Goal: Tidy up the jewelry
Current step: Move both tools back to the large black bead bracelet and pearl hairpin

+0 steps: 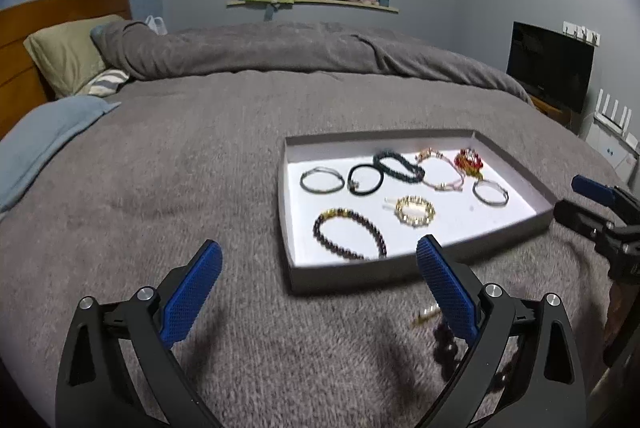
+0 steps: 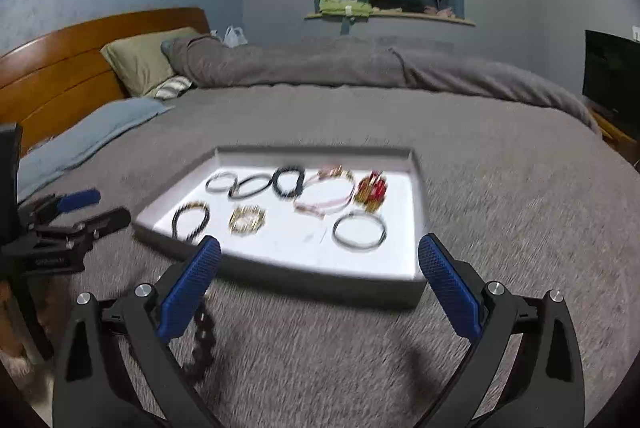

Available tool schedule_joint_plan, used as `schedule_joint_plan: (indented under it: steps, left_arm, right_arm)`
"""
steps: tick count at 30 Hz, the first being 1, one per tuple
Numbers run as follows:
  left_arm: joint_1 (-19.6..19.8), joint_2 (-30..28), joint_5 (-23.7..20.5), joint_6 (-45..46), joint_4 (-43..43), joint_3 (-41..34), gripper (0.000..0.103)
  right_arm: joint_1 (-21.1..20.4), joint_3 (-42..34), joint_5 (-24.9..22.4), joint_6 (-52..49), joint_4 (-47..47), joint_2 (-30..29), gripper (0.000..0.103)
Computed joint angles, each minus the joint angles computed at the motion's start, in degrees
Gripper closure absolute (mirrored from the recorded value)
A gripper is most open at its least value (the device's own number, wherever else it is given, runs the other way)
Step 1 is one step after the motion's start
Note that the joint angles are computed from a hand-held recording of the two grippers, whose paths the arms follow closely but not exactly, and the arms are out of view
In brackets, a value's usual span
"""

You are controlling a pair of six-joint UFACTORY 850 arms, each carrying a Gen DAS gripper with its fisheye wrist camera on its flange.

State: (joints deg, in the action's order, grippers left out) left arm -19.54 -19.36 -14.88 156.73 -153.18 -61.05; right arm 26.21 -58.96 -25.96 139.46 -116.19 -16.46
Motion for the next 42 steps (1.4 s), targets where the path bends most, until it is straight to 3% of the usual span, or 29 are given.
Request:
schedule_joint_plan:
  steps: [2,8,18,23,24,26,31,36,40,42]
  left_arm:
    - [-0.06,0.51,-0.18,2.09,-2.18,0.84,0.006]
    - [0.48,1.21,-0.74,-3.74,3.93,2.05,0.006]
    - [0.38,0.40,-0.98,-3.59,5.61,1.90,0.006]
    - [0.62,-0.08,-1.14,-7.72,10.23,1.35,0.006]
    - [0.72,-0.07,-1.40,-8.96,11.51,1.35,0.006]
    - [0.81,-0.08,-1.74,-10.72,13.45,1.35,0.006]
    - [0.54,-0.11,-1.77,-11.14,14.67,1.46,0.006]
    - [0.32,-0.22,-1.89,-11.78,16.38,1.46,0.006]
    - [-0.04,-0.38,-1.71,-12.87,18.66,1.37,0.006]
    - [-0.18,-0.35,-2.28,-14.50,21.43,1.44,0.006]
  right_arm:
    - [0.47,0.30,0.34,-0.87,0.60,-0.32,0.005]
    - [1.00,0.49,3.34,-0.36,-0.50,-1.16,0.005]
    - [1.07,-0.95,9.40,3.72,-7.78,-3.07,0.005]
    - [1.39,-1.16,10.88,6.32,-12.24,-3.35,0.007]
    - [1.55,-1.31,10.89,5.60,-11.78,-3.47,0.011]
    - [1.86,-1.94,11.56,2.08,-8.88,-3.96,0.027]
    - [1.98,-2.69,13.55,0.18,-8.16,-4.50,0.051]
    - [2.33,-3.31,14.97,-6.46,-1.80,-5.02,0.067]
    - [2.24,-2.66,16.19,-5.46,-2.30,-4.30,0.089]
    - [2.12,-1.69,16.08,-4.04,-3.35,-3.41,0.089]
